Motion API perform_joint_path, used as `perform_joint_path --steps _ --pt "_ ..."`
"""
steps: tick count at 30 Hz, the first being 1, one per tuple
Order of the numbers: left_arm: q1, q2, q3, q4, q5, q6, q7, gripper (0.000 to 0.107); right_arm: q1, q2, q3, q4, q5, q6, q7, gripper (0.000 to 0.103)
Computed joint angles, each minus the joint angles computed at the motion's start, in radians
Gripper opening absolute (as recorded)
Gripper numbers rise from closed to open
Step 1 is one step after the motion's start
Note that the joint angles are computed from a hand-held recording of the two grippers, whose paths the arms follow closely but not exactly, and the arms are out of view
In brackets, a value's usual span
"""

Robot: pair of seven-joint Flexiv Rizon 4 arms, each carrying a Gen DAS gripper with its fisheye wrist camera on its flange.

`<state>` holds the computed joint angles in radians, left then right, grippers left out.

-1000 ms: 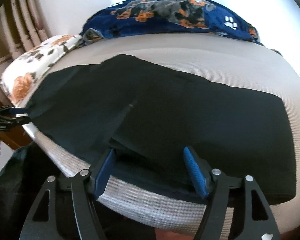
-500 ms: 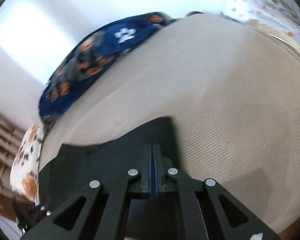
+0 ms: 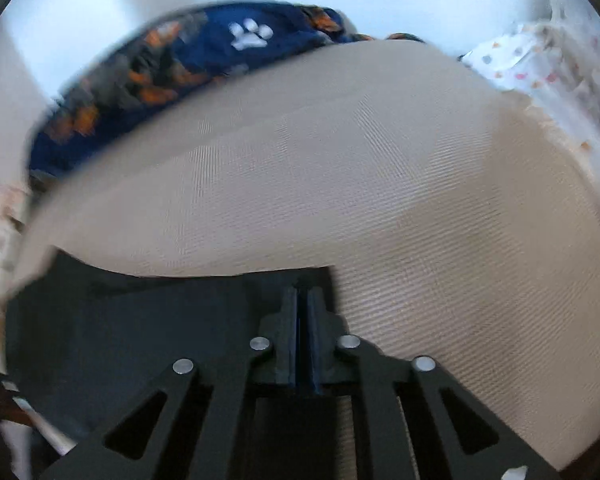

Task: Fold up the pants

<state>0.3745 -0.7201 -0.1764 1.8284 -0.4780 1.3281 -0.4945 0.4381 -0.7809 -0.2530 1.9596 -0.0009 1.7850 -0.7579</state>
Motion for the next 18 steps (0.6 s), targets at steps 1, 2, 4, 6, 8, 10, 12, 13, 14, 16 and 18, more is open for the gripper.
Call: perform_joint_path --steps 1,2,4,6,8,10,12,13,14,16,18 --pt "0.003 0.0 -0.003 0.001 -0.002 0.004 0.001 0.09 -0.01 0.008 0.021 0.029 0.023 0.074 -0.002 0.009" --pt "0.005 -0.001 -0.005 -0.001 -0.004 0.004 0.0 0.09 -0.004 0.013 0.027 0.052 0.05 0.13 -0.01 0.009" --pt "0.004 -0.002 -0.001 -0.007 -0.007 -0.01 -0.008 0.09 -0.053 0.025 0.12 0.109 0.071 0.277 -0.033 0.009" --pt "0.008 -0.002 -0.004 -0.01 -0.014 -0.019 -0.012 0.09 -0.061 0.038 0.165 0.156 0.092 0.337 -0.065 0.009" --pt "0.008 0.001 -0.004 -0.008 -0.018 -0.022 -0.012 0.09 -0.054 0.044 0.196 0.202 0.106 0.37 -0.1 0.009" --pt "0.007 0.003 -0.003 -0.006 -0.021 -0.025 -0.012 0.09 -0.023 0.039 0.191 0.22 0.134 0.349 -0.127 0.008" --pt "0.008 0.007 -0.003 -0.004 -0.024 -0.031 -0.01 0.09 -0.025 0.018 0.206 0.216 0.159 0.348 -0.12 0.002" --pt "0.009 0.009 -0.004 -0.002 -0.027 -0.033 -0.009 0.09 -0.04 -0.004 0.224 0.209 0.168 0.375 -0.109 0.0" --pt "0.012 0.012 -0.007 -0.002 -0.033 -0.036 -0.008 0.09 -0.037 -0.022 0.225 0.204 0.183 0.408 -0.109 0.0" --pt "0.019 0.018 -0.014 0.0 -0.047 -0.043 -0.004 0.09 -0.025 -0.019 0.212 0.2 0.186 0.391 -0.126 0.0" --pt "0.029 0.025 -0.018 -0.008 -0.067 -0.071 -0.005 0.09 -0.014 0.004 0.202 0.201 0.192 0.347 -0.13 0.0"
